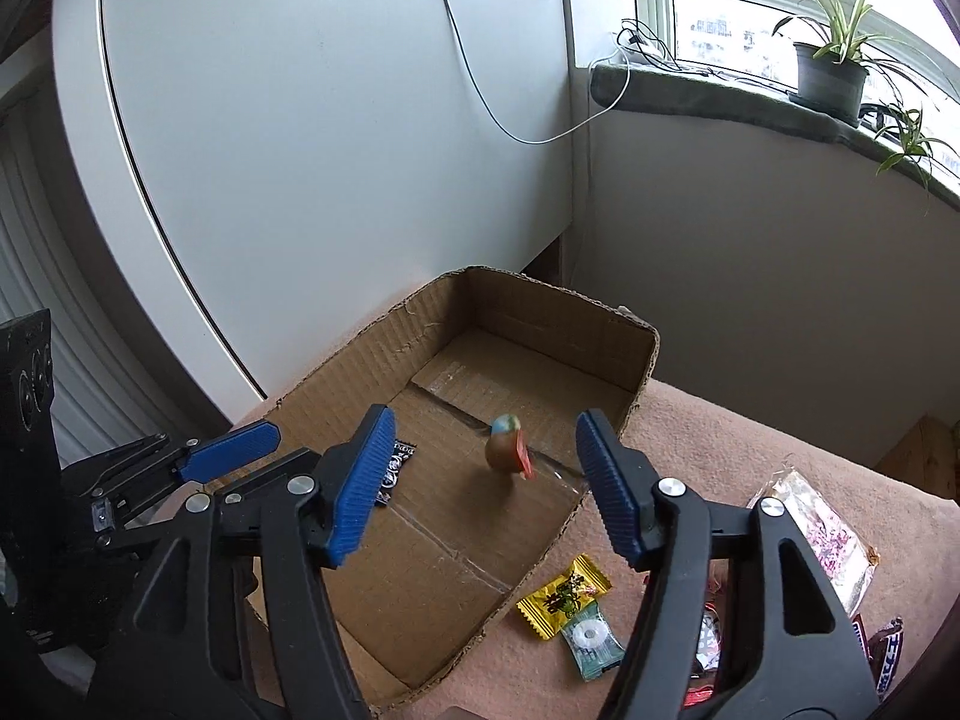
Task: Organize snacks
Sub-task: 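Carry both snacks into the cardboard box and open both tools, then grasp the red-wrapped candy with the left tool while the right tool grasps a Snickers bar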
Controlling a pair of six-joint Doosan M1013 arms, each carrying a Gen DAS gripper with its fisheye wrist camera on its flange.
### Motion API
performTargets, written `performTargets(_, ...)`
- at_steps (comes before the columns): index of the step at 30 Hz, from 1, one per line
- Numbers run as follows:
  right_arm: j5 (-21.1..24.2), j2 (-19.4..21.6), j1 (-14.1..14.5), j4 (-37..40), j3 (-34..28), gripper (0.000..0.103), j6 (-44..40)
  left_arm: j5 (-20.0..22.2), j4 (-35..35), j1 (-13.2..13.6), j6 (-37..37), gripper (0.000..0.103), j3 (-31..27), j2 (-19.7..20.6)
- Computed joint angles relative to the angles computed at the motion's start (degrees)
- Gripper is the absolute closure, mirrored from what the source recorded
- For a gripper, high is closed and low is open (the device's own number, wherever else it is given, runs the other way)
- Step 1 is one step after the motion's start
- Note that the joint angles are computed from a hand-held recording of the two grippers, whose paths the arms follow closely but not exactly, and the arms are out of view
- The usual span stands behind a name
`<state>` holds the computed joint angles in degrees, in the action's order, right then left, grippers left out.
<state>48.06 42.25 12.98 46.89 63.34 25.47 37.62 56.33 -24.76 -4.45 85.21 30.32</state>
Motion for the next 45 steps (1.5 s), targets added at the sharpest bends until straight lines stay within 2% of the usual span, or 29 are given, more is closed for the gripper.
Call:
performTargets(9, -1.08, -2.36, -1.58, 3.32, 2.90, 0.037, -2.80, 0.69, 2.45, -0.91, -2.45, 0.069, 0.52, -0.99)
performTargets(15, -1.95, -5.16, -3.74, 7.32, 6.80, 0.032, -7.00, 0.26, 4.68, -2.23, -3.94, 0.069, 0.93, -1.59)
performTargets(21, -3.47, -7.70, -7.21, 10.30, 10.26, 0.032, -8.94, -0.57, 6.69, -3.84, -5.42, 0.069, 1.66, -2.37)
performTargets(26, -6.54, -9.57, -10.21, 11.46, 12.92, 0.032, -8.83, -2.55, 7.80, -4.93, -6.58, 0.069, 2.19, -2.71)
performTargets(28, -7.39, -10.20, -11.40, 11.78, 13.89, 0.032, -8.26, -3.33, 8.13, -5.45, -6.74, 0.062, 2.28, -2.71)
performTargets(30, -8.27, -10.75, -12.39, 12.36, 14.84, 0.032, -7.89, -4.48, 9.13, -5.94, -7.72, 0.059, 2.52, -2.74)
performTargets(37, -11.41, -11.76, -14.63, 11.75, 16.89, 0.032, -7.24, -8.67, 7.41, -7.16, -5.11, 0.059, 1.43, -1.61)
performTargets(45, -14.10, -10.86, -16.14, 6.80, 16.46, 0.032, -2.81, -12.29, -0.87, -7.24, 4.35, 0.059, -2.34, 1.28)
